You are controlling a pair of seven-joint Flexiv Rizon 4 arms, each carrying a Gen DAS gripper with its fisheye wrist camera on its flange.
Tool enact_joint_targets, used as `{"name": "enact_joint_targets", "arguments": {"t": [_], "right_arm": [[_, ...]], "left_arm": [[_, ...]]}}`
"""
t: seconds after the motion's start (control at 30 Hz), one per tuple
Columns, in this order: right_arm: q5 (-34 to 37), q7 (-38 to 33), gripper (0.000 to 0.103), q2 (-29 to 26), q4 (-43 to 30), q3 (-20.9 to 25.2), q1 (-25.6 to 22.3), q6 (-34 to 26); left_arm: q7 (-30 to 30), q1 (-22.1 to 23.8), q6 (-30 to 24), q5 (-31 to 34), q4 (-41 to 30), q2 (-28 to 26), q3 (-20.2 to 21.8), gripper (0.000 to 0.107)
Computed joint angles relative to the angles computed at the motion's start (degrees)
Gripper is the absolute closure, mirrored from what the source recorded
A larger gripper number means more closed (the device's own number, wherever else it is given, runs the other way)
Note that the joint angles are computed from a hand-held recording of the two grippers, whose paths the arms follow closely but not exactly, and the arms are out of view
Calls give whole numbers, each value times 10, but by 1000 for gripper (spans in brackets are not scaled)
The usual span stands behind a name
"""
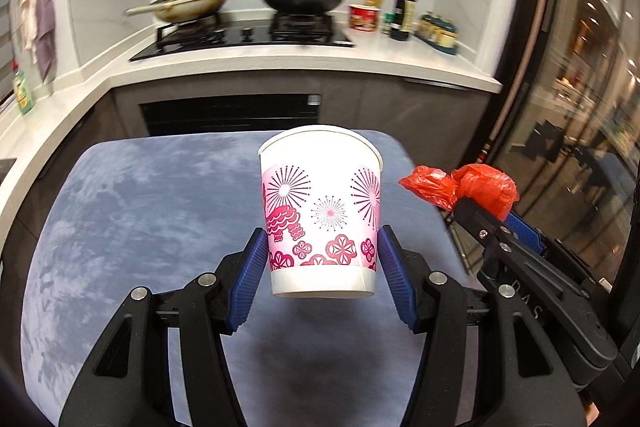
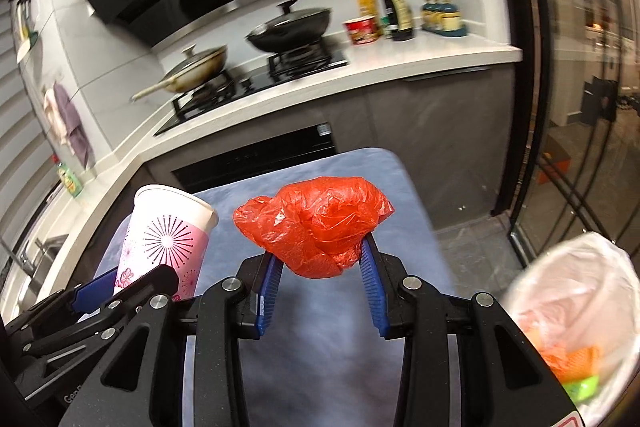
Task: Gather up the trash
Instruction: 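Carry the paper cup and red bag with both grippers over the bin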
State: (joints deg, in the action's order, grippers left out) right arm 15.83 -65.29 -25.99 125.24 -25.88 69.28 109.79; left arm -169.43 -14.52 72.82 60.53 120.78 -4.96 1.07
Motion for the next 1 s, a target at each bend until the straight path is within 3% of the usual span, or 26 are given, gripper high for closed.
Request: {"name": "enact_joint_targets", "arguments": {"t": [0.2,0.4,0.83,1.0], "right_arm": [[45,-28,67,45,70,-24,9,27],[96,-67,67,87,128,-25,-13,45],[163,-117,67,129,195,24,-97,63],[180,-135,67,134,210,15,-97,64]], "left_arm": [[0,-48,-37,-7,-34,-19,-33,53],[7,-102,-59,-17,-75,-56,-43,53],[48,-197,-68,-59,-148,-133,-22,53],[71,-221,-66,-81,-167,-157,-10,53]]}}
